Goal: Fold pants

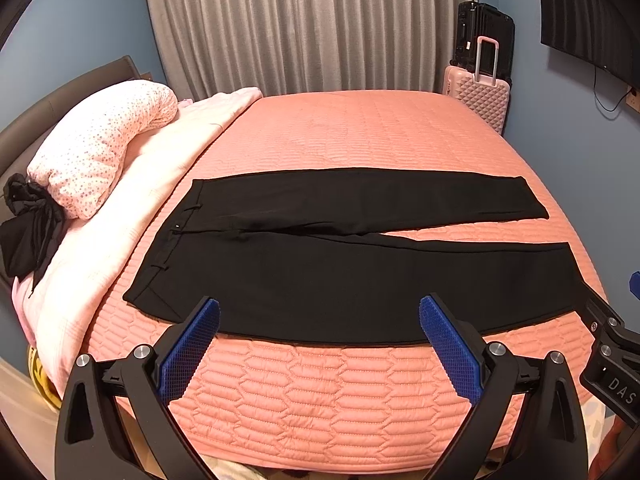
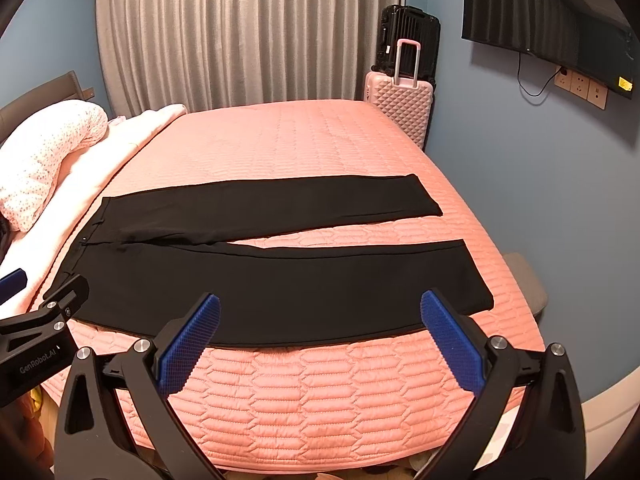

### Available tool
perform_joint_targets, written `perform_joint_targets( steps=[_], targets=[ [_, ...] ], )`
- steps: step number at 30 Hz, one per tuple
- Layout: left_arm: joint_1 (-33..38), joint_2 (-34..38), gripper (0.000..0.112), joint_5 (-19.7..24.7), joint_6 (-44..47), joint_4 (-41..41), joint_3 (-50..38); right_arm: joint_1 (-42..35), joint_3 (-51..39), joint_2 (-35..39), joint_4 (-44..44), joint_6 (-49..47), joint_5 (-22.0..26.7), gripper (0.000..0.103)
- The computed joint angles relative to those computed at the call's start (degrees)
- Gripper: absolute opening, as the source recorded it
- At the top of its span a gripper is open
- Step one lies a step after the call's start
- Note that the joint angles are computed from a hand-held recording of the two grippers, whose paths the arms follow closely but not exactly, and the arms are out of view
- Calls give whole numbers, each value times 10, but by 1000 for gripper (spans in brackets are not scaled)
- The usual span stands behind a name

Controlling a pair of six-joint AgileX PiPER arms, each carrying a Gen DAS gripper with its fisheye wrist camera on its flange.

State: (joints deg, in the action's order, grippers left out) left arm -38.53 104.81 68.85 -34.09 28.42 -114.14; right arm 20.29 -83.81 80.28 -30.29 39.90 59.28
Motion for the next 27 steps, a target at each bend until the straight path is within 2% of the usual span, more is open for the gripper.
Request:
perform_joint_targets(
  steps=[27],
  targets=[
    [1, 0, 98, 2, -1, 5, 9, 5, 0, 3, 4, -3, -3, 98]
  ],
)
